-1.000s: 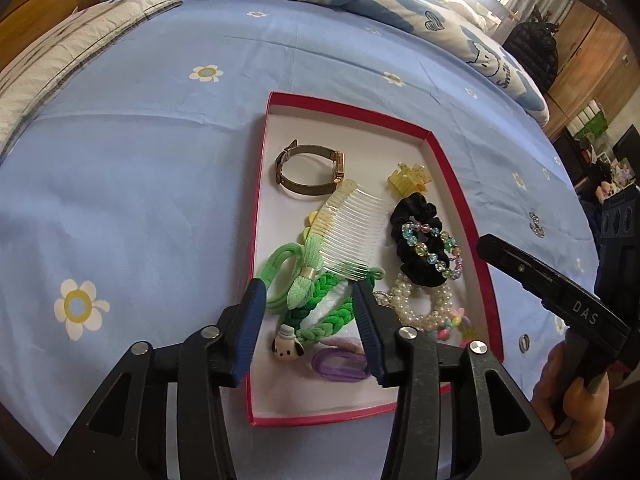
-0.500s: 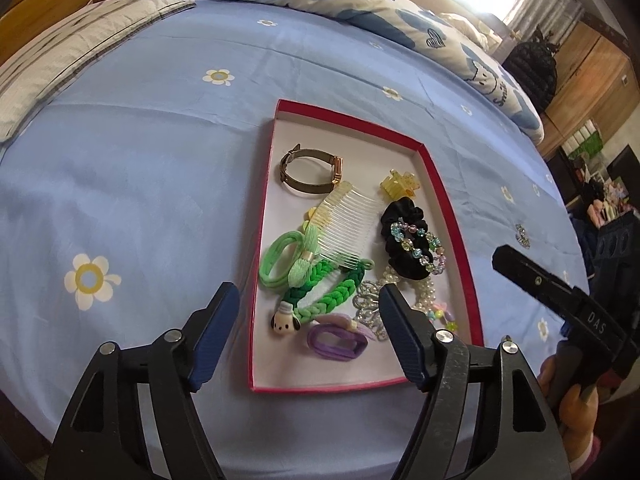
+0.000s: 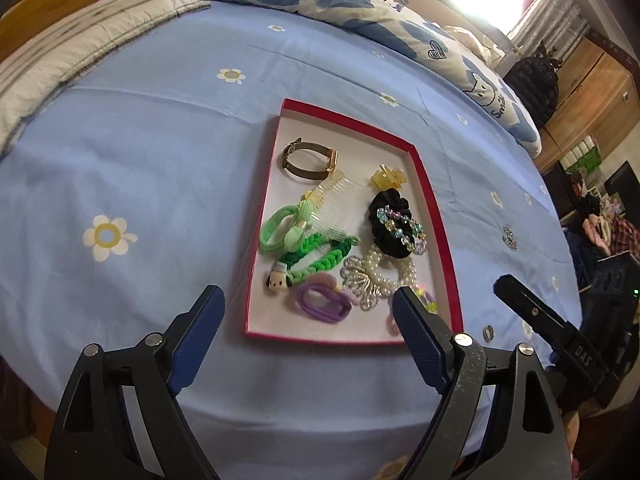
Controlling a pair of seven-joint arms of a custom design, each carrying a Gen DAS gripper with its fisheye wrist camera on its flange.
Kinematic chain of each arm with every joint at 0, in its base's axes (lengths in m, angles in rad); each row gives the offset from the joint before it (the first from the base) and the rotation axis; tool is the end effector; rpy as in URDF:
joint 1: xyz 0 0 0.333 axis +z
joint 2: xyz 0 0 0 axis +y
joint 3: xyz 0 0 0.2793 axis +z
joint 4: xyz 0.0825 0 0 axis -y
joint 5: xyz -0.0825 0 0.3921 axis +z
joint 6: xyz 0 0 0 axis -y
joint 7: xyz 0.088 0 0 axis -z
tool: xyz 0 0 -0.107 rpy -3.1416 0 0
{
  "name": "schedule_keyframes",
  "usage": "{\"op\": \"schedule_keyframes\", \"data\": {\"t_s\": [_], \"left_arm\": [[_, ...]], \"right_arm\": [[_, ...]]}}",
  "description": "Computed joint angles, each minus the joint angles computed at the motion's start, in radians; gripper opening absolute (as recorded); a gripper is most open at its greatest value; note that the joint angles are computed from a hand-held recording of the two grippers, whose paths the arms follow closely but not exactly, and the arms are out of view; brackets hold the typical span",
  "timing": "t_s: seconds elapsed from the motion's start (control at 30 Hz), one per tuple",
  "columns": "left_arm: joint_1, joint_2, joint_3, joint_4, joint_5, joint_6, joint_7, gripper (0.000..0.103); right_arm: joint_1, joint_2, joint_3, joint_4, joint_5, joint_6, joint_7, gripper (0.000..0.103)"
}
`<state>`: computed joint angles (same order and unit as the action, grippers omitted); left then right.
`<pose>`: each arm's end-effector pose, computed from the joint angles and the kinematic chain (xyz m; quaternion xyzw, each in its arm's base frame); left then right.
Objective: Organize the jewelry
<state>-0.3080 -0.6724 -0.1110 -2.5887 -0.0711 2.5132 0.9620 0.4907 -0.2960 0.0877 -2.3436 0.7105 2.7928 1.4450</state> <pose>0.3841 -0.1725 0.5070 -0.7514 0.5913 -0.2800 0.0864 0.4473 0.2585 0.4888 -0.6863 0.6024 0.0018 0.4076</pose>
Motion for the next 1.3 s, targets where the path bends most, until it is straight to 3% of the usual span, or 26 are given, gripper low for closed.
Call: {"op": "schedule_keyframes", "data": {"t_s": [0.37, 0.5, 0.63, 0.73, 0.77, 0.83, 1.3], "left_arm": [[-0.002, -0.100, -0.036, -0.037, 0.052, -0.074, -0.048, 0.090], [0.007, -0.127, -0.062, -0.036, 0.102, -0.092, -0.074, 0.090], [0.005, -0.158, -0.075, -0.023, 0.144, -0.104, -0.082, 0.090], [0.020, -0.168, -0.103, 0.001, 0.196, -0.121, -0.096, 0.103], [0.026, -0.169, -0.113, 0.006, 0.213, -0.127, -0.107, 0.103], [0.028, -0.164, -0.121, 0.011, 0.239, -0.133, -0.117, 0.103], [0.015, -0.146, -0.146, -0.027, 0.319, -0.169, -0.176, 0.103]], "right_arm": [[-0.044, -0.117, 0.084, -0.116, -0.233, 0.086, 0.126, 0.078], [-0.036, -0.151, 0.090, -0.144, -0.297, 0.110, 0.146, 0.078], [-0.010, -0.187, 0.068, -0.152, -0.317, 0.101, 0.136, 0.078], [0.008, -0.215, 0.048, -0.141, -0.319, 0.077, 0.113, 0.081], [0.005, -0.223, 0.052, -0.137, -0.325, 0.069, 0.112, 0.087], [-0.027, -0.237, 0.085, -0.139, -0.359, 0.070, 0.139, 0.091], [-0.003, -0.196, 0.073, -0.169, -0.345, 0.038, 0.169, 0.091]]}}
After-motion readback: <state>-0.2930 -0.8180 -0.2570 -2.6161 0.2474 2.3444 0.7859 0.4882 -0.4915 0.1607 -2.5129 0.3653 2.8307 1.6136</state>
